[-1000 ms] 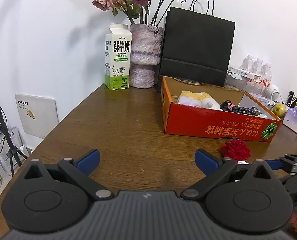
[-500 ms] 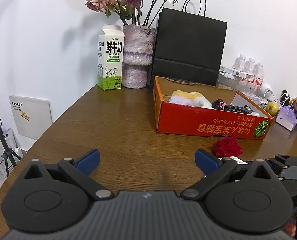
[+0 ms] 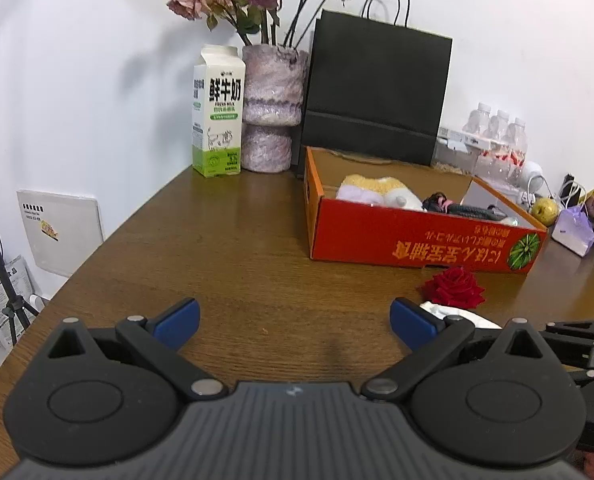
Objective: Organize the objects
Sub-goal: 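Grasp the white cloth with the right gripper while the left moves toward the rose, then grasp the red rose with the left gripper while the right holds the white cloth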
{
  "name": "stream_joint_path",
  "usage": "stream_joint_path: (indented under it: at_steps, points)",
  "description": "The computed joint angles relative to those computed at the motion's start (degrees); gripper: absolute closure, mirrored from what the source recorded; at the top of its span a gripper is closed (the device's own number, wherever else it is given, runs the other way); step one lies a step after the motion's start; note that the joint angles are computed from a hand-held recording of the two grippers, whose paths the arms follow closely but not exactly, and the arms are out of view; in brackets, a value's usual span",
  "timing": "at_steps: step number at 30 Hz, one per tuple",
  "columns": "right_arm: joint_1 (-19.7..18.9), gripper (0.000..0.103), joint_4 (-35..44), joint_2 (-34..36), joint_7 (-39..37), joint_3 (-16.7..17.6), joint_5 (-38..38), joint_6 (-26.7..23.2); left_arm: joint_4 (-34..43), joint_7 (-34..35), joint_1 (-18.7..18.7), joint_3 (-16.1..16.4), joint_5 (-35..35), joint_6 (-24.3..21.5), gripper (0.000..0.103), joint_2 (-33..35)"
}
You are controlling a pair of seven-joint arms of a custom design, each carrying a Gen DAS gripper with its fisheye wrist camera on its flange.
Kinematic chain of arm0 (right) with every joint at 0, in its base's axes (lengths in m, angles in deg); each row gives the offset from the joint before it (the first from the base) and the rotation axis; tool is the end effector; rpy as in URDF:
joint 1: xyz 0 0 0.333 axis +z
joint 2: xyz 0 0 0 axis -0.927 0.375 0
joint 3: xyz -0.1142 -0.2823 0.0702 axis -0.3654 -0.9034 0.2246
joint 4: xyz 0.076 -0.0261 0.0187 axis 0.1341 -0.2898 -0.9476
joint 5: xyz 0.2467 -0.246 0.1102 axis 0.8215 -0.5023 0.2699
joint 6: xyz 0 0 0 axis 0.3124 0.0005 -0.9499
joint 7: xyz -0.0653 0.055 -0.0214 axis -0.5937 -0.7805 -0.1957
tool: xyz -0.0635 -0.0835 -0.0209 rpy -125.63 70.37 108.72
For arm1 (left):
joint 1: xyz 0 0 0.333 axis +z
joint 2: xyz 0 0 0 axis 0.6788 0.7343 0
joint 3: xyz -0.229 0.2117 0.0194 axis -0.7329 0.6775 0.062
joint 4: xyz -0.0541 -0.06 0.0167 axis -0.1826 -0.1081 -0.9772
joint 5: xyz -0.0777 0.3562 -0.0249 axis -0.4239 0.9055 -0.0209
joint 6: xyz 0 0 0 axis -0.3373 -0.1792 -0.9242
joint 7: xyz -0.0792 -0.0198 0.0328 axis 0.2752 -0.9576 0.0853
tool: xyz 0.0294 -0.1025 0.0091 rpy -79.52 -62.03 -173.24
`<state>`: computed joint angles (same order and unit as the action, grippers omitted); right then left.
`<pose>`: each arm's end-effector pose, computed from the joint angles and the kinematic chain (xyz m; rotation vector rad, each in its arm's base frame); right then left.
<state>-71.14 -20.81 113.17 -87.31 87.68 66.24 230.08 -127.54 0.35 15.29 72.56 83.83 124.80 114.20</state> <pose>0.6594 0.0574 0.2545 -2.0468 0.7676 -0.3713 0.5453 -0.3324 0.2988 -1.8350 1.1544 -0.8194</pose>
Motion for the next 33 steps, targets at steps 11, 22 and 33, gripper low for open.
stream_joint_path:
  at_steps: [11,22,33]
  points:
    - [-2.3,0.071,0.9,-0.6,-2.2,-0.6,5.1,-2.4,3.3,3.0,-1.1,0.3,-1.0,-0.3,0.000,2.5]
    - [-4.8,0.071,5.1,1.4,-2.9,-2.2,9.1,-3.2,12.7,10.3,-3.3,1.9,-5.5,1.7,0.000,8.4]
    - [-8.2,0.071,10.2,4.4,-3.4,-1.6,10.0,-2.7,32.3,26.4,-7.4,5.9,-17.6,2.8,0.000,20.8]
